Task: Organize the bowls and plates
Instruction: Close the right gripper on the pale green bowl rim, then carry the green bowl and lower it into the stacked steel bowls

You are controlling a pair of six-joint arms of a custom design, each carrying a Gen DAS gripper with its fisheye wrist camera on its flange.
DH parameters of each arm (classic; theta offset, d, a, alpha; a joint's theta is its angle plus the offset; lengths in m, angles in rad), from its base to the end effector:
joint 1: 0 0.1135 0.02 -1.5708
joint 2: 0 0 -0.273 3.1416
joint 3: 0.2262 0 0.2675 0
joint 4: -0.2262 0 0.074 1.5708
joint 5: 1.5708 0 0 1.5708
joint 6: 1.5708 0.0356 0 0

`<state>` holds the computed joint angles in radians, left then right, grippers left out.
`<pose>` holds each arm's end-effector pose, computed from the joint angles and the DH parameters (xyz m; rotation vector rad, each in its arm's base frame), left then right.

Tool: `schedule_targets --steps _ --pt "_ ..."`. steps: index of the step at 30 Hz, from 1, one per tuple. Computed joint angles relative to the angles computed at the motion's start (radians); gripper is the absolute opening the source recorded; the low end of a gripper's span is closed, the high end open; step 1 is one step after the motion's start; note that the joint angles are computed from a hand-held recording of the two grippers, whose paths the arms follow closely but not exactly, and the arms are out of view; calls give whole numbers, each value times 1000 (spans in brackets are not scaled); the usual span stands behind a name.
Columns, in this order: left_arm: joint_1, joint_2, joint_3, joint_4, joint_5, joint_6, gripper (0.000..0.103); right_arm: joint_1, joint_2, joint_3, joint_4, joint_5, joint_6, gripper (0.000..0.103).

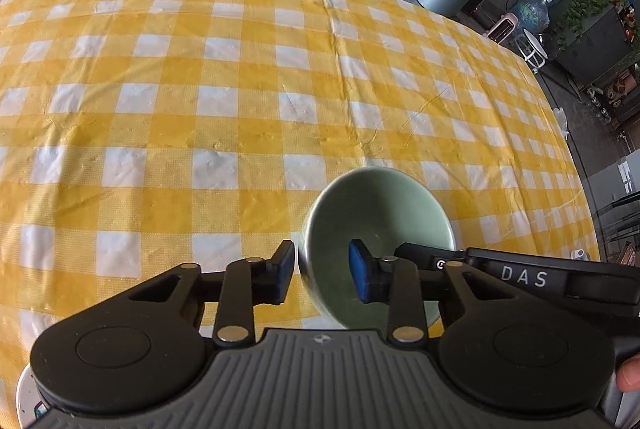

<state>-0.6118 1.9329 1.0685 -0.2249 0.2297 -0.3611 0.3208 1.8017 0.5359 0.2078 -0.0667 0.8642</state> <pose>0.3080 -0.2260 0.1131 0.4227 2.7290 -0.5983 0.2571 0.0879 0.0532 0.7054 2.6206 0.4724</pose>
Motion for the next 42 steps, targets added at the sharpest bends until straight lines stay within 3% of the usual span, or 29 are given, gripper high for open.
schedule_targets --steps 9,11,16,22,30,42 --pt "-1 33 16 -1 -2 -5 16 6 54 19 20 -12 11 18" --pt "-3 34 18 -3 -10 -9 13 5 52 17 27 -19 5 10" --pt "-19 11 10 -2 -45 -3 12 47 41 51 -43 49 -6 9" --pt "-11 -43 -14 6 -39 -24 11 54 -25 16 -36 65 10 9" --pt "-31 -223 -82 3 -86 -46 11 109 -247 -44 -99 128 48 9" --pt "-110 -580 -249 -54 -177 -118 11 347 -714 -134 -371 298 210 9"
